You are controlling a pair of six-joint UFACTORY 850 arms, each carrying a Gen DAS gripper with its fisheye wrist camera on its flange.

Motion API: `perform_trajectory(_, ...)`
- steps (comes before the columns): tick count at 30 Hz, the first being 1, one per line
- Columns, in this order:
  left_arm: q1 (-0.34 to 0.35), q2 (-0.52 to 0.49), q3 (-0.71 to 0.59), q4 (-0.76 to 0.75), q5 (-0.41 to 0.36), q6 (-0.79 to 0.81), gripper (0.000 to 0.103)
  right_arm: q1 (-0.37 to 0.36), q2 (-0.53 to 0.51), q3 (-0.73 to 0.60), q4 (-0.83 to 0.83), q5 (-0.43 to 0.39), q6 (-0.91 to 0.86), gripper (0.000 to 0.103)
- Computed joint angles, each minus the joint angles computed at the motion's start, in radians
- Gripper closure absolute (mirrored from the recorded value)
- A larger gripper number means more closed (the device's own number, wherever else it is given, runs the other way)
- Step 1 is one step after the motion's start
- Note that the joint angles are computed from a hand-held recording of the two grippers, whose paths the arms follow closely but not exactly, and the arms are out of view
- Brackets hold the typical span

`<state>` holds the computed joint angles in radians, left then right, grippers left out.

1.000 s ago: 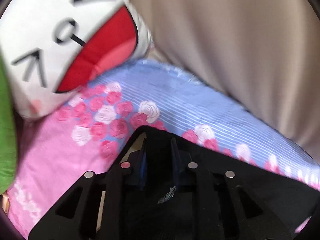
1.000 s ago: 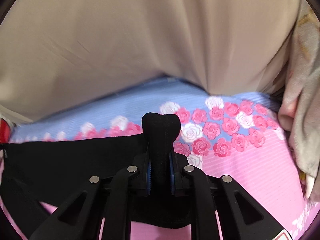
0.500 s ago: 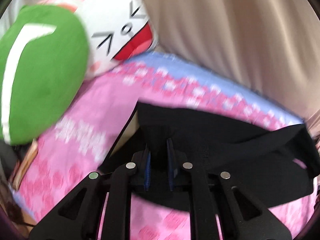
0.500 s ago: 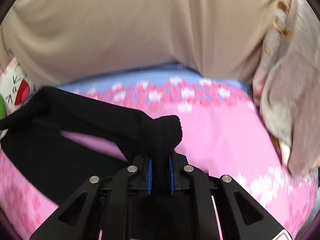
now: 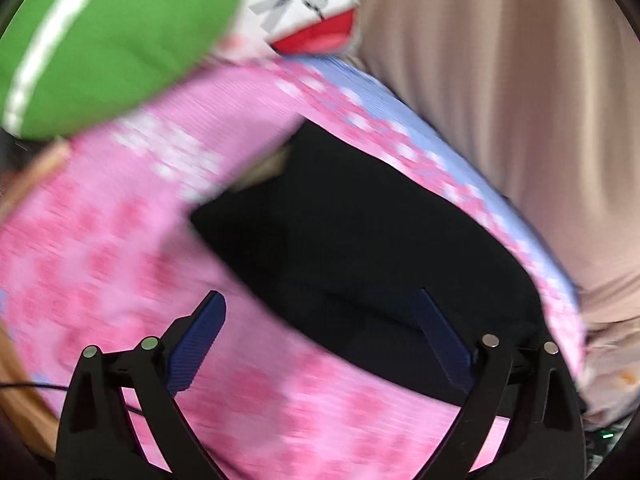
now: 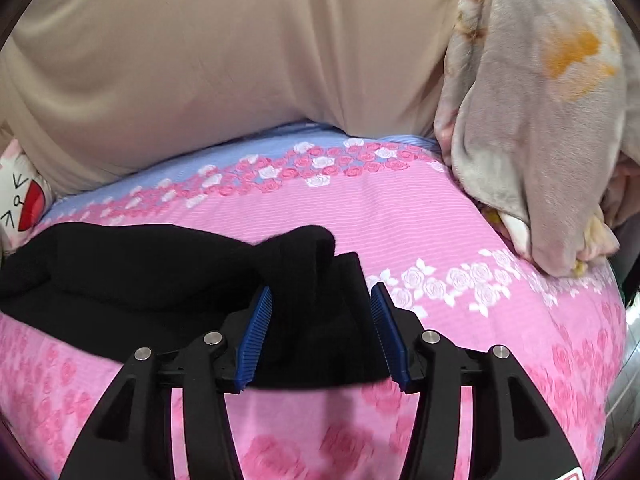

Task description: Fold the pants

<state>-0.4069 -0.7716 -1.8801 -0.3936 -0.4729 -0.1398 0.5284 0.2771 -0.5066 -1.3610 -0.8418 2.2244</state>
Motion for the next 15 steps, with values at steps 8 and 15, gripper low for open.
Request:
perform_trajectory(8,-0.016,-0.34,-0.534,0.057,-0.303,-0.184,0.095,0.113,-0.046,-0.019,0.011,-0.004,0.078,0.052)
perform_trajectory(15,-0.009,-0.148,-0.294,0.182,-0.151,-0.213,0.095,0.133,-0.03,0.0,-0.209,0.129,0.363,0.052)
